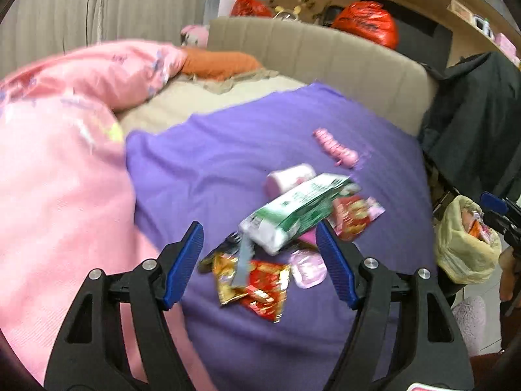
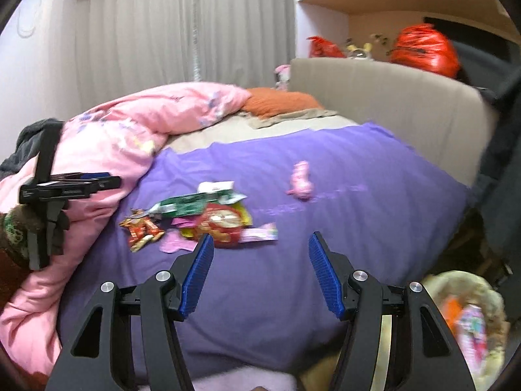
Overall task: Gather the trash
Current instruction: 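Move both grippers back to the bed and grasp a red-gold wrapper with the right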
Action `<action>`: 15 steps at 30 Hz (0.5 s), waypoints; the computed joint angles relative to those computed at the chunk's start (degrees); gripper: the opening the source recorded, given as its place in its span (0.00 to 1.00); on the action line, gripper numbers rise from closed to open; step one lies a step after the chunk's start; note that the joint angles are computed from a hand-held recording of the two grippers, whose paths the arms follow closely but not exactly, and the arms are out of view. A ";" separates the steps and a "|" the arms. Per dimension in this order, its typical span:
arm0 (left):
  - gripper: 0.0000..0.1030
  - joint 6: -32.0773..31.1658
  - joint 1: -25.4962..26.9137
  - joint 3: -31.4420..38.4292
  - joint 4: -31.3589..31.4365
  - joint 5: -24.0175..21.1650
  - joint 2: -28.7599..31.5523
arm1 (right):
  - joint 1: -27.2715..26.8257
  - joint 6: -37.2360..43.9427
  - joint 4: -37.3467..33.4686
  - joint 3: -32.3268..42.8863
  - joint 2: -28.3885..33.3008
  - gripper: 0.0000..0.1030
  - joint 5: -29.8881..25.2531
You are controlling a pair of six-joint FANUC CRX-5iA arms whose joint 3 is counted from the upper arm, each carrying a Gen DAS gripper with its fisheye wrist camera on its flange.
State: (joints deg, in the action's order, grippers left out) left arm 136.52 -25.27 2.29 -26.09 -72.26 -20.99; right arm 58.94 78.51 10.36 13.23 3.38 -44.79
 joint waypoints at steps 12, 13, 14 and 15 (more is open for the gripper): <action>0.66 -4.32 7.68 -7.05 13.50 3.30 1.22 | 2.67 1.39 -0.53 -0.43 5.55 0.56 1.01; 0.66 -5.38 8.78 -8.11 15.23 4.75 0.55 | 2.37 2.31 -1.99 -0.02 5.97 0.56 0.90; 0.66 -6.05 9.67 -8.91 16.55 6.31 -0.29 | 2.16 3.35 -3.54 0.49 6.29 0.56 0.72; 0.66 -6.19 10.15 -9.26 17.04 7.61 -1.07 | 1.97 4.59 -5.02 0.93 6.56 0.56 0.61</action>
